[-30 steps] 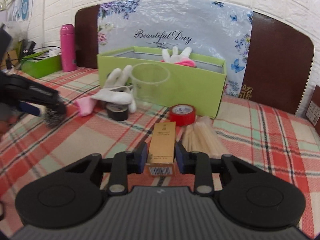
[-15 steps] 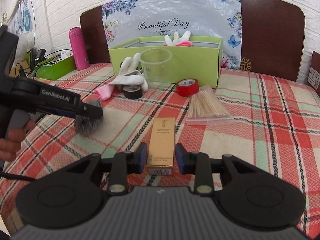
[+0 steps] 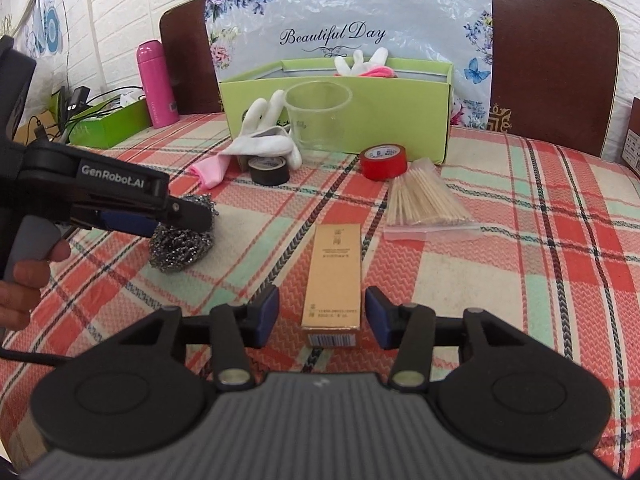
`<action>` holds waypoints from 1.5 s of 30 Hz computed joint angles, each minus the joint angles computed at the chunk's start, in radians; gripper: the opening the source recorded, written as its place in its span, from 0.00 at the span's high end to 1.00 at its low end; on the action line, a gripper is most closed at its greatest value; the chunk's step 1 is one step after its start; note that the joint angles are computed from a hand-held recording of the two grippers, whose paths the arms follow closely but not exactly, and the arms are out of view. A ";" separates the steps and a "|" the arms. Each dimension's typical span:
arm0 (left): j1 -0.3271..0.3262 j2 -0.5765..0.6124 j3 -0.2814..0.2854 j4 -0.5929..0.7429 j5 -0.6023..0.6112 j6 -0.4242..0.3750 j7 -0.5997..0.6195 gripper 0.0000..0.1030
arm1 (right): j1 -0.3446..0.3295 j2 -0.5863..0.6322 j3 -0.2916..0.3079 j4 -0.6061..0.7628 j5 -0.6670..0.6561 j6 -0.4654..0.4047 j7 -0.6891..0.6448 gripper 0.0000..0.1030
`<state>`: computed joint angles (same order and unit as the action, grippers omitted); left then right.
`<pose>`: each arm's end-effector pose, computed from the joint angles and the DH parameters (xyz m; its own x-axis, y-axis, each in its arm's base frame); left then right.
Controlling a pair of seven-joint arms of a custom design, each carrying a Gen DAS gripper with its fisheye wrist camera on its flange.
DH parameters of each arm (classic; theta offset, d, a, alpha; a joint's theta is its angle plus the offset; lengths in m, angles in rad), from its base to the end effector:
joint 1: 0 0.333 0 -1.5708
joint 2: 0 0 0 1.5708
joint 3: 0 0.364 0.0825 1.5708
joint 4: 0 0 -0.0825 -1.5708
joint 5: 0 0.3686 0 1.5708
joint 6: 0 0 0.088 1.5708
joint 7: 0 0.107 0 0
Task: Organize objects
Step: 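Grasp the gold box with the right tool while the left grasps the steel wool scrubber, then carry the gold box and steel wool into the lime-green box and open both tools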
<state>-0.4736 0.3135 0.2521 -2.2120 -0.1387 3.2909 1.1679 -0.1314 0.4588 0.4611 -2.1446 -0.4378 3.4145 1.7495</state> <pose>0.5932 -0.1308 0.3905 0.1662 -0.9456 0.2795 -0.6977 -0.3131 -0.6444 0.5859 0.2171 0.3686 0.5093 -0.8561 -0.0882 -0.5832 -0.2679 -0.7669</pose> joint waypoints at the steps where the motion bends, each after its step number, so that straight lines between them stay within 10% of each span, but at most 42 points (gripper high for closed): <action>1: -0.024 0.006 0.024 0.005 -0.003 -0.005 0.000 0.29 | 0.008 0.001 -0.006 0.004 0.003 -0.004 -0.001 0.55; 10: -0.028 0.031 0.034 0.021 0.001 0.005 -0.014 0.32 | 0.072 0.010 -0.056 0.024 0.055 -0.011 -0.036 0.55; 14: -0.121 0.045 0.129 0.020 -0.013 0.005 0.013 0.59 | 0.084 0.020 -0.067 0.026 0.071 -0.002 -0.045 0.55; 17: -0.070 0.030 0.074 0.016 -0.018 0.004 0.021 0.62 | 0.159 0.013 -0.143 0.019 0.114 0.030 -0.061 0.71; 23: 0.021 -0.022 -0.033 -0.007 -0.009 0.055 0.064 0.63 | 0.063 0.016 -0.064 0.011 0.054 0.074 0.005 0.71; 33: 0.164 -0.044 -0.167 0.103 -0.057 0.124 0.187 0.63 | 0.131 0.021 -0.178 0.121 0.004 0.250 0.129 0.71; 45: 0.011 0.172 0.085 0.490 -0.141 -0.017 0.237 0.63 | 0.265 0.230 -0.268 0.598 0.084 0.111 0.076 0.71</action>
